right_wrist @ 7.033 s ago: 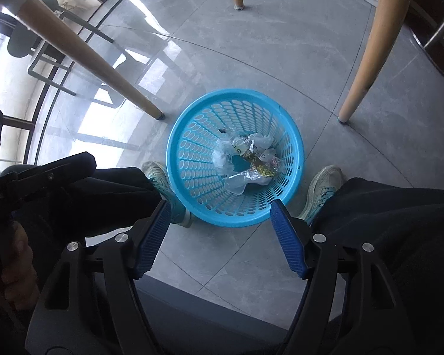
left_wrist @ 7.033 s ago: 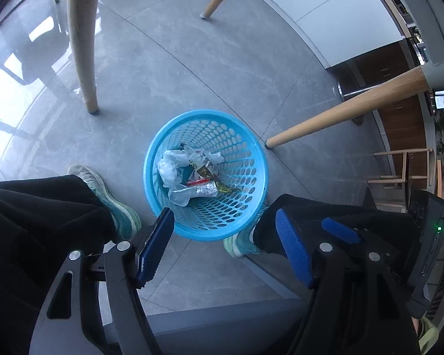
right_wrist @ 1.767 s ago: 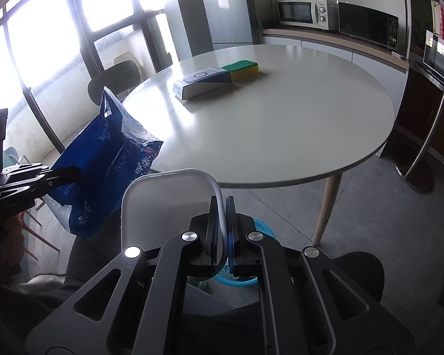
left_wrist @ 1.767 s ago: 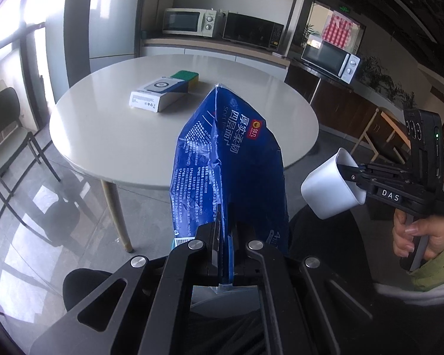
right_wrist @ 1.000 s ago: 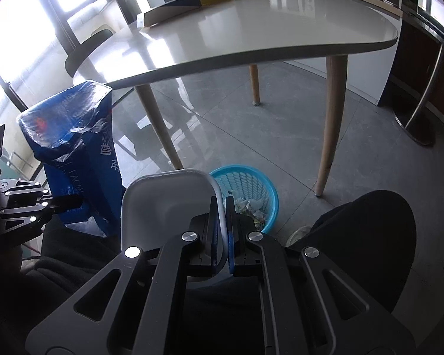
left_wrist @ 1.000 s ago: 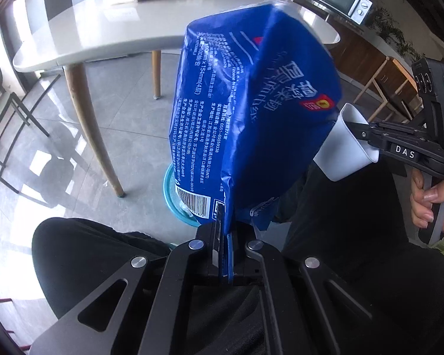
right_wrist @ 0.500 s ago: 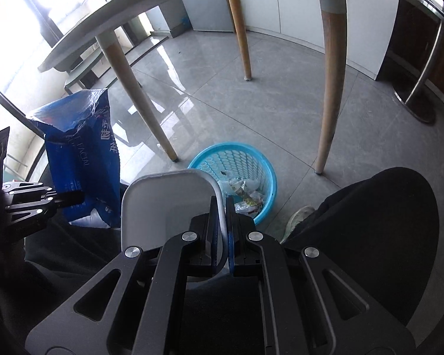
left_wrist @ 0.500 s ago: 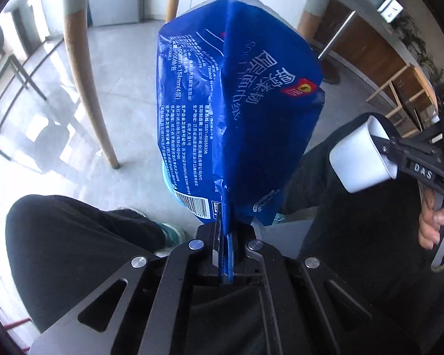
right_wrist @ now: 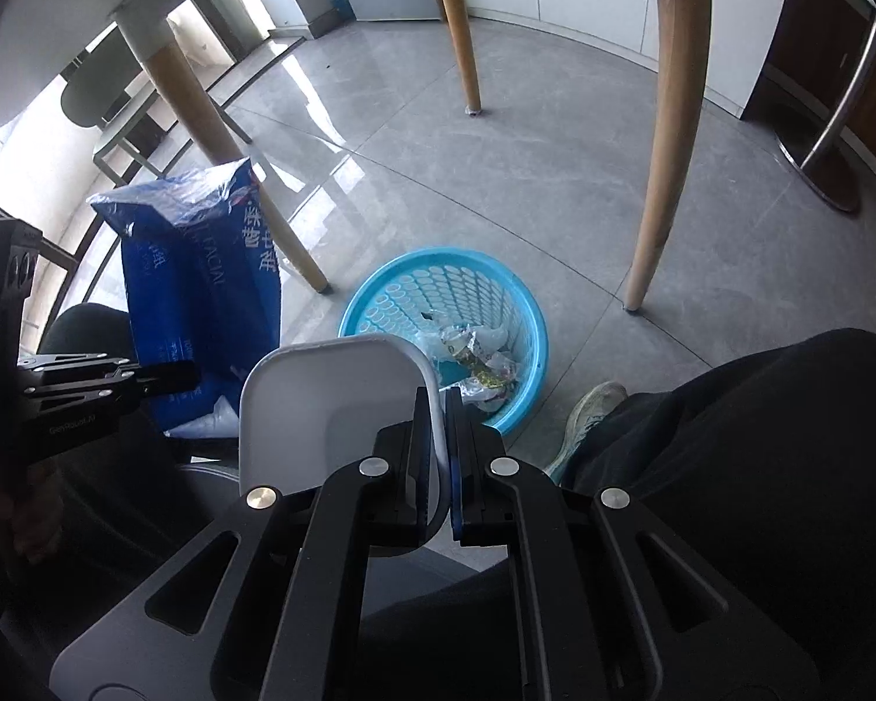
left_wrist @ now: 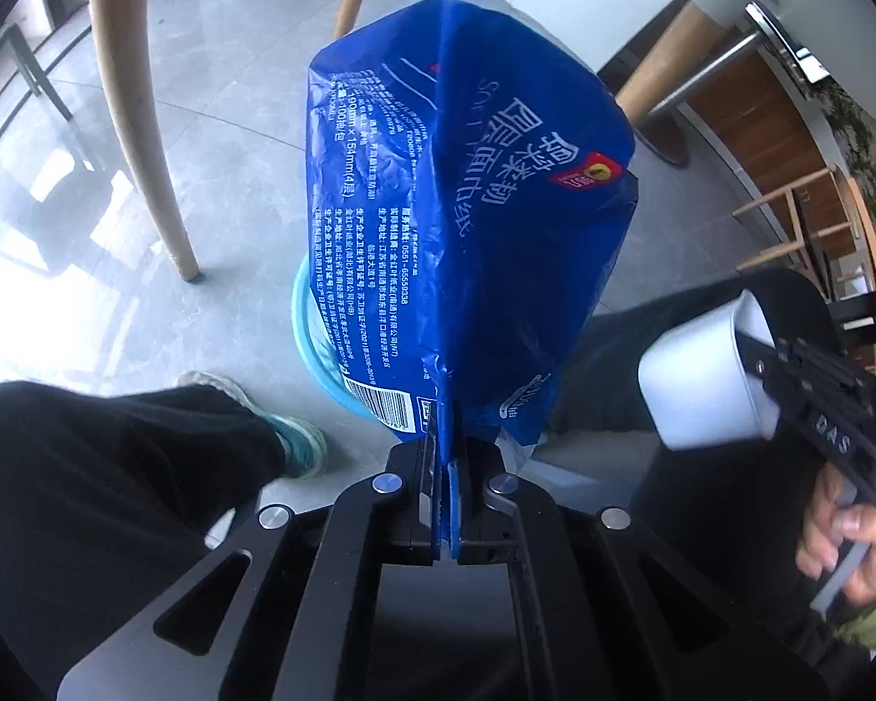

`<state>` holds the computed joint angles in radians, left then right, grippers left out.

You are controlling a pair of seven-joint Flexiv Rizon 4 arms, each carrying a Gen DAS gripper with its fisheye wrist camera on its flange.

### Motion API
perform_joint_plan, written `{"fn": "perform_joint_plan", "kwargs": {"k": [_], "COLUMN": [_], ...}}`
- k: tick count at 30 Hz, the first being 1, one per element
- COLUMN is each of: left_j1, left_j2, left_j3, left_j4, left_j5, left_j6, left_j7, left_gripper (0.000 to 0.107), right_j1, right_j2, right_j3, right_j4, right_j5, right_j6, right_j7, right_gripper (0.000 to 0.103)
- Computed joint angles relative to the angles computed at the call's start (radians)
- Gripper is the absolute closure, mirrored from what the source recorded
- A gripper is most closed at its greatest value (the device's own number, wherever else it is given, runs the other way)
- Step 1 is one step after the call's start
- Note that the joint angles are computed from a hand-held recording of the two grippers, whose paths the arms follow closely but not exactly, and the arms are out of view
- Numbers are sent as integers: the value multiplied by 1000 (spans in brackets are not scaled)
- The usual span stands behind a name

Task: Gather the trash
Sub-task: 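Carry the blue bag and white tub down over the wastebasket, then open left tool to drop the blue bag while right tool releases the tub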

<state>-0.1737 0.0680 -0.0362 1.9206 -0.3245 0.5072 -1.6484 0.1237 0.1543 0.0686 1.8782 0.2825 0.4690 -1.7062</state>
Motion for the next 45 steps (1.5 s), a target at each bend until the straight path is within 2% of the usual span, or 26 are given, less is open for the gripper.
{"fn": "perform_joint_plan", "kwargs": {"k": [10,15,19,22,28,34,40,43,44,45], "left_j1": [7,19,22,20,11,-3,-4,-5,-7,-6], "left_j2": [-116,-173,-214,-248,-325,-385,-425,-433,-432,-430], "left_j3": [-12,-10,-11,-15,-20,-22,-21,-19,-15,-13], "left_j4": [-47,-56,-88,-117,-190,-248,-281,-281,-276,-272], "left_j5": [29,-34,6,32,92,147,142,134,141,138], "left_j6": [-11,-25,-49,-76,-149,-214,-240,-212,-192,-177], "left_j7": [-50,-60,-84,-93,-87,-57,-35,-23,-24,-25], "left_gripper": [107,107,107,107,107,107,106,98,91,82], "right_j1": [17,20,16,16,27,16,4,-4,-7,-9], "right_j2": [-129,-196,-259,-290,-372,-450,-494,-516,-523,-526], "right_j3": [22,36,39,49,58,63,61,63,64,66], "right_j4": [-36,-52,-85,-86,-92,-123,-137,-155,-162,-165], "right_j5": [-50,-85,-67,-77,-140,-136,-147,-142,-138,-137], "right_j6": [13,32,8,42,72,68,50,31,22,15], "right_j7": [66,105,134,152,180,210,258,272,274,278], "right_gripper": [99,99,99,99,99,99,98,96,92,79]}}
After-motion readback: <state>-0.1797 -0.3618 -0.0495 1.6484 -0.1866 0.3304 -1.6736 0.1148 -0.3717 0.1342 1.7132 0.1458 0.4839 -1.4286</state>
